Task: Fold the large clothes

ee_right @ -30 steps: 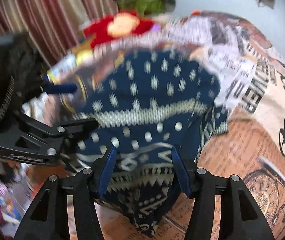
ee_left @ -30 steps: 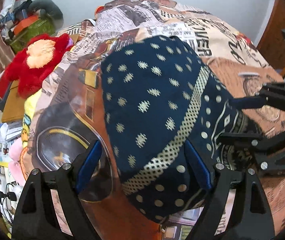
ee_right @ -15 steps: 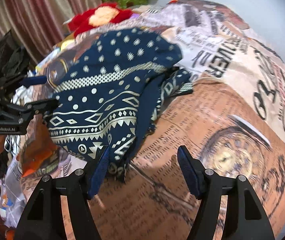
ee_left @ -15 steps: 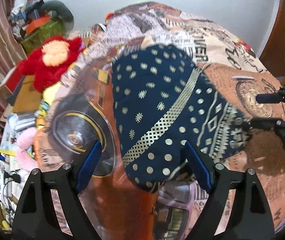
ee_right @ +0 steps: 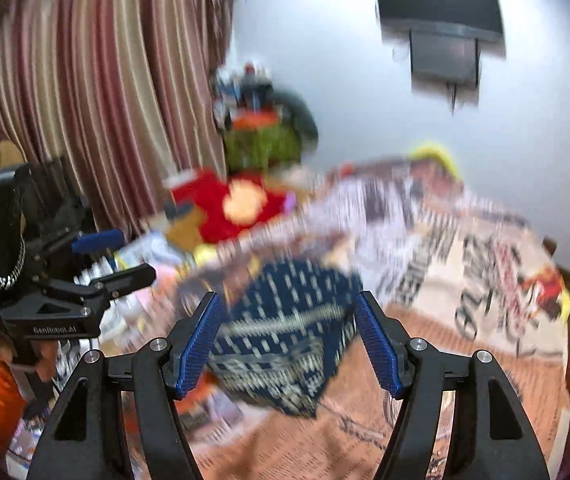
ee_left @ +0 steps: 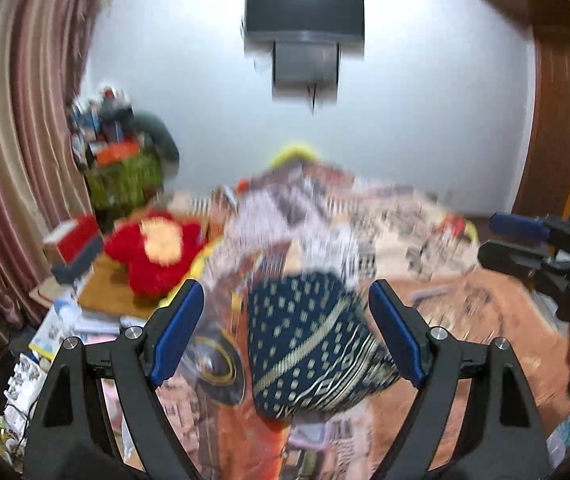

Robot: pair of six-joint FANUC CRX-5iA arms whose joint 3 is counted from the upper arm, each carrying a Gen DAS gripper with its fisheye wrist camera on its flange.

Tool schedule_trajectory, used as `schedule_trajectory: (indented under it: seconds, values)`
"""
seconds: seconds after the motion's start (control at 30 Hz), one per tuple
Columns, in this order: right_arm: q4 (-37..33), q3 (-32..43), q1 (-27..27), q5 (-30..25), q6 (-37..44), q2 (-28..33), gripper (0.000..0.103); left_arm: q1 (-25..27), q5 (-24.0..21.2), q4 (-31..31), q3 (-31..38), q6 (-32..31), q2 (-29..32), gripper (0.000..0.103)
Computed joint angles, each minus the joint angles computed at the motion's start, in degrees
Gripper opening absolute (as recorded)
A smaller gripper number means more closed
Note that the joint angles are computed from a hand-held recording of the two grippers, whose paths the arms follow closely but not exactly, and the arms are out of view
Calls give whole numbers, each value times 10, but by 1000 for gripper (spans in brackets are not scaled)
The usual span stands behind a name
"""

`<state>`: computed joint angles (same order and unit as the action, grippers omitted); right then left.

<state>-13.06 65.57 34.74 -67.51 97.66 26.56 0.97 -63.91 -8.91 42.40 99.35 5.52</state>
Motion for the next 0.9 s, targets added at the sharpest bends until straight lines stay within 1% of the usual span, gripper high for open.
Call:
schedule_trajectory:
  seconds: [0.1,0.2,0.23,0.27,0.37,0.47,0.5,0.53,0.6,0.7,0.77,0.8,0.83,0.9]
  values:
    - [-2,-86,12,87,5,-67,67,-19,38,-25,-13,25,-32,85]
    - [13,-166,29,162,-3,-126,67,-39,64,-54,-26,51,-58,85]
    - [26,-200,38,195,-12,-149,67,-50,72,-71,-30,64,-67,85]
    - [35,-221,43,216,-19,-163,67,-61,77,-90,-34,75,-74,85]
    - [83,-299,66,283,-61,-210,67,-98,84,-156,-42,116,-92,85]
    - [169,-379,90,346,-146,-248,68,-132,83,-213,-53,161,-106,85]
    - [205,-407,97,364,-185,-260,73,-140,83,-226,-59,173,-110,85]
    - [225,-421,101,373,-206,-266,77,-147,80,-236,-61,182,-112,85]
    - [283,-461,110,393,-261,-280,78,-154,77,-243,-69,192,-117,85]
    - [318,-483,116,387,-293,-290,79,-161,66,-251,-70,199,-117,85]
    - [353,-502,119,390,-327,-297,85,-166,56,-256,-68,205,-115,89]
    - [368,-510,120,393,-341,-300,91,-167,52,-258,-67,209,-113,92]
    - [375,-514,118,395,-349,-302,95,-173,48,-267,-67,215,-114,94]
    - [392,-523,119,395,-363,-304,97,-180,40,-279,-66,225,-114,97]
